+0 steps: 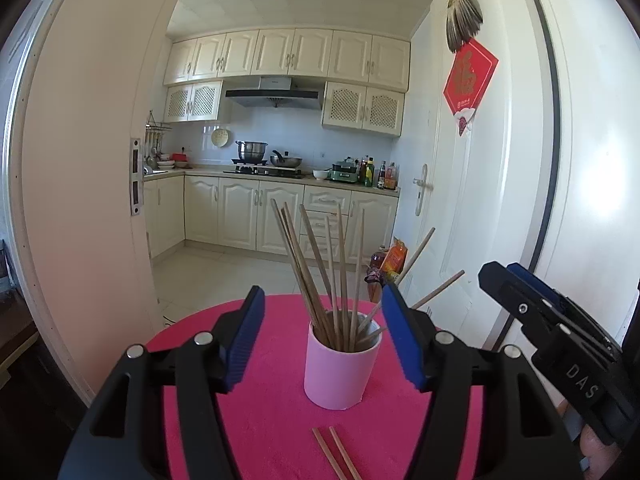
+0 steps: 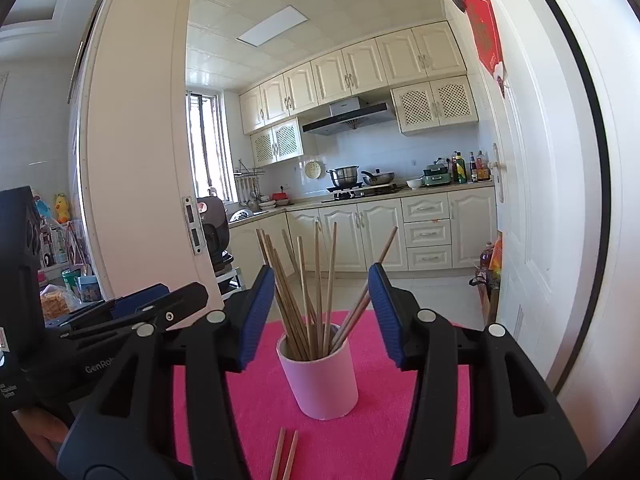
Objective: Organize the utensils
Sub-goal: 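Move both tools back to the last two chopsticks on the table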
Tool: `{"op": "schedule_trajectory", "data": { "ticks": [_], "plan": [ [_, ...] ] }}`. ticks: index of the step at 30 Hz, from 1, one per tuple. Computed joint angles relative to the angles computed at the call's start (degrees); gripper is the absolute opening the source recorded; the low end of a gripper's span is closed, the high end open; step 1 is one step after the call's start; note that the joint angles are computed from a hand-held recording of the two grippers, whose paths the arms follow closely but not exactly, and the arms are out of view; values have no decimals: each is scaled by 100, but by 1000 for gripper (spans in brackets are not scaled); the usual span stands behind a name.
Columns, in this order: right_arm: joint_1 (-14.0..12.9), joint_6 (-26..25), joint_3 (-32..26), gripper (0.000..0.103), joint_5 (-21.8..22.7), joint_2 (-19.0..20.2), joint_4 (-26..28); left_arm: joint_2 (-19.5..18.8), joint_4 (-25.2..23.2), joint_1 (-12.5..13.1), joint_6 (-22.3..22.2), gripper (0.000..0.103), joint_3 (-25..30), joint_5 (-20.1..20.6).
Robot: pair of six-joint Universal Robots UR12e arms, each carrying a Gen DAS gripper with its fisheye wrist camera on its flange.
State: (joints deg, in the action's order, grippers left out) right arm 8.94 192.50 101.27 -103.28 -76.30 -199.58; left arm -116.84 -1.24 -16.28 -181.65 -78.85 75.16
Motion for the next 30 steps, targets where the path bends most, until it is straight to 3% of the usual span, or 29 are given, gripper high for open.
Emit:
{"op": "schedule_trajectory", "data": {
  "ticks": [7,11,15,24,26,27,30],
  "plan": [
    [56,37,188,51,22,-146,413,167,-376,-5,202,61,-247,-2],
    [77,149,261,51,111,-212,921,232,-740,0,316,62,-334,27],
    [72,285,277,51,249,-289,1743,283,-1330,9,409,62,-378,164],
    [9,482,-12,51,1087,-243,4056,275,-2659,87,309,62,-331,373],
    [14,456,-64,45,1258,-199,4305,268,-2857,127,279,62,-319,305],
    [22,426,-111,36,1329,-172,4478,262,-2934,142,259,62,-317,296],
    [45,333,-212,32,1510,-111,4780,265,-3063,167,219,62,-331,308]
  ]
}}
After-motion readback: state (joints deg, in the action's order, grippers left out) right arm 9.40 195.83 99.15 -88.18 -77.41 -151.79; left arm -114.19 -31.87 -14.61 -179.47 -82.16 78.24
